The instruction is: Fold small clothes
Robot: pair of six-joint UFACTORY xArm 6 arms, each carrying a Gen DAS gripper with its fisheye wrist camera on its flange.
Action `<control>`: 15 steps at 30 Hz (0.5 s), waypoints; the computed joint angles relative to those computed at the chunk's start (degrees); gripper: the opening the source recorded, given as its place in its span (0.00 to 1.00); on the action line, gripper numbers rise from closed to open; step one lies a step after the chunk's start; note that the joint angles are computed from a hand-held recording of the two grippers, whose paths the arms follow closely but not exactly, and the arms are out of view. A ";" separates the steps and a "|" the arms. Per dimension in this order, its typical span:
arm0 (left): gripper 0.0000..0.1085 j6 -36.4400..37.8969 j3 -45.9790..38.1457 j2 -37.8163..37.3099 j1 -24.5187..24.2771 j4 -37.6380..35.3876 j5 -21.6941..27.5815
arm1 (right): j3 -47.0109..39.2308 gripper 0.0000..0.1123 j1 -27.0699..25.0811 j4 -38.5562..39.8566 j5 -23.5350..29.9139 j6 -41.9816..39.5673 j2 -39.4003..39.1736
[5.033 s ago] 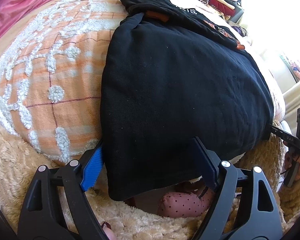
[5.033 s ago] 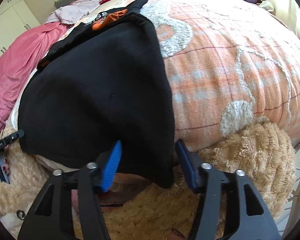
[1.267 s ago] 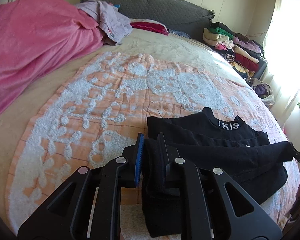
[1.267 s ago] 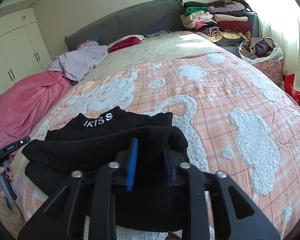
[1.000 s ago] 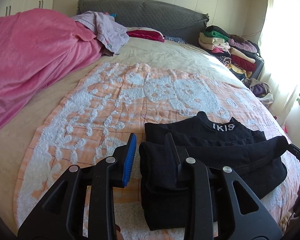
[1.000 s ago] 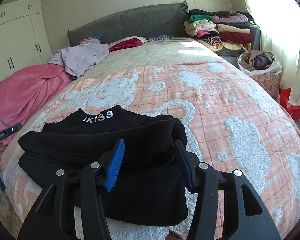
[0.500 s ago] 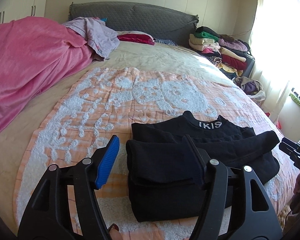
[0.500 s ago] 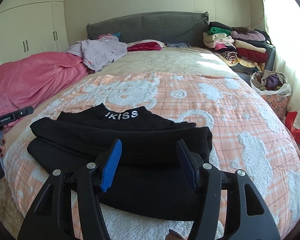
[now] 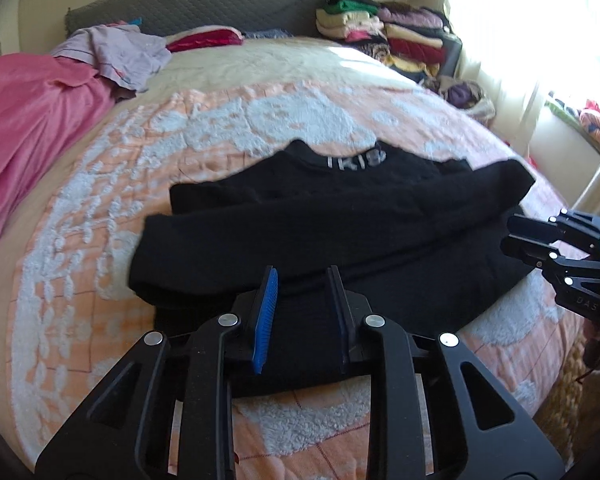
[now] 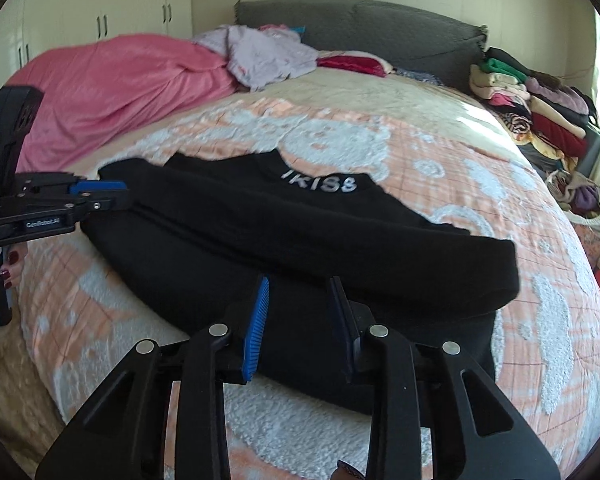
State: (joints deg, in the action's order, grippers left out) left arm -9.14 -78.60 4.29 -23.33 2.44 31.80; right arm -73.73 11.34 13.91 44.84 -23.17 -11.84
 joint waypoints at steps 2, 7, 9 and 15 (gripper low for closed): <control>0.16 -1.69 -0.80 1.40 -0.33 2.95 0.74 | -0.44 0.26 0.43 -2.25 0.87 1.54 1.10; 0.17 -3.12 -3.04 3.74 -0.42 6.44 1.02 | -2.60 0.25 -0.23 -2.66 1.57 3.13 4.70; 0.18 -3.38 -4.26 4.84 -0.39 7.38 1.36 | -3.85 0.25 -0.31 -2.69 1.59 3.43 6.06; 0.20 -2.88 -9.13 8.96 -0.11 8.54 2.87 | -7.03 0.25 -0.71 -4.43 2.02 5.30 9.83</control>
